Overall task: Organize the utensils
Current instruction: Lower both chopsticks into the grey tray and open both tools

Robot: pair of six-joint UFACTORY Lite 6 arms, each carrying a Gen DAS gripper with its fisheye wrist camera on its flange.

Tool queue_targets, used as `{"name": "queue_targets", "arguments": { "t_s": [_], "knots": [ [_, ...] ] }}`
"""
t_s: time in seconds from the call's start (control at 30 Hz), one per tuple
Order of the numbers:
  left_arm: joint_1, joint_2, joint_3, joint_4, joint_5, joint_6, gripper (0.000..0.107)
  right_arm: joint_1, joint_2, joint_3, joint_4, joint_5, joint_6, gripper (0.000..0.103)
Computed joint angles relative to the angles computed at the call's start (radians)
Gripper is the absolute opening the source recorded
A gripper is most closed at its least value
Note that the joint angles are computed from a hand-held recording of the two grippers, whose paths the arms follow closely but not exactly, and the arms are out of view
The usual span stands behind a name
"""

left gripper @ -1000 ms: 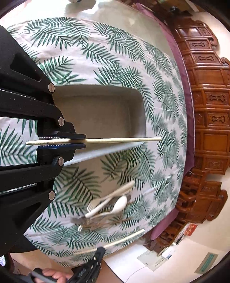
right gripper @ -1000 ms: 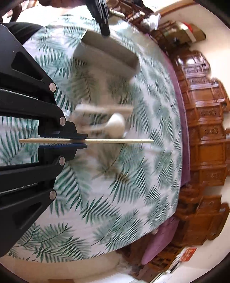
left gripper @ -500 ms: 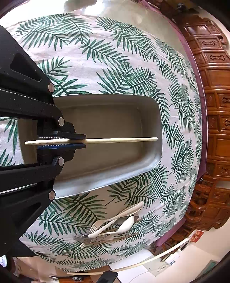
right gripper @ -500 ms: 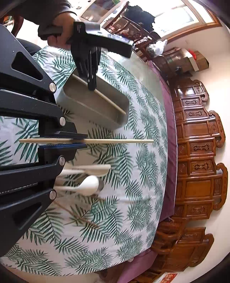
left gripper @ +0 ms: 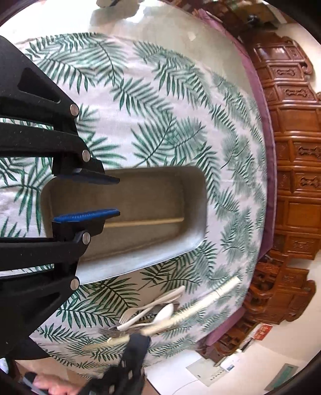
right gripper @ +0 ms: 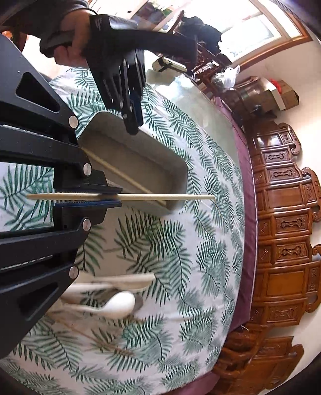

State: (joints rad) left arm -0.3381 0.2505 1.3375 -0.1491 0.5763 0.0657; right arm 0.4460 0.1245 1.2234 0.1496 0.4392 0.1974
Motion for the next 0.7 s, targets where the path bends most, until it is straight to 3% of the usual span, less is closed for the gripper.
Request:
{"name": "queue_targets", "arguments": {
  "t_s": [0.17, 0.33, 0.5, 0.57, 0.7],
  "knots": [
    [0.036, -0.124, -0.071, 0.001, 0.002, 0.029, 0.026, 0.029, 0.113, 0.069, 0.106, -0.031, -0.043, 0.006],
    [0.073, -0.220, -0.116, -0.009, 0.013, 0.067, 0.036, 0.063, 0.248, 0.187, 0.190, -0.049, -0.070, 0.006],
    [0.124, -0.282, -0.129, -0.055, 0.034, 0.119, 0.047, 0.089, 0.368, 0.307, 0.147, -0.048, -0.004, 0.006],
    [0.143, -0.299, -0.132, -0.071, 0.038, 0.140, 0.056, 0.094, 0.413, 0.346, 0.123, -0.045, 0.029, 0.006],
    [0.161, -0.309, -0.132, -0.076, 0.043, 0.153, 0.058, 0.092, 0.482, 0.402, 0.138, -0.034, 0.026, 0.006]
  ]
}}
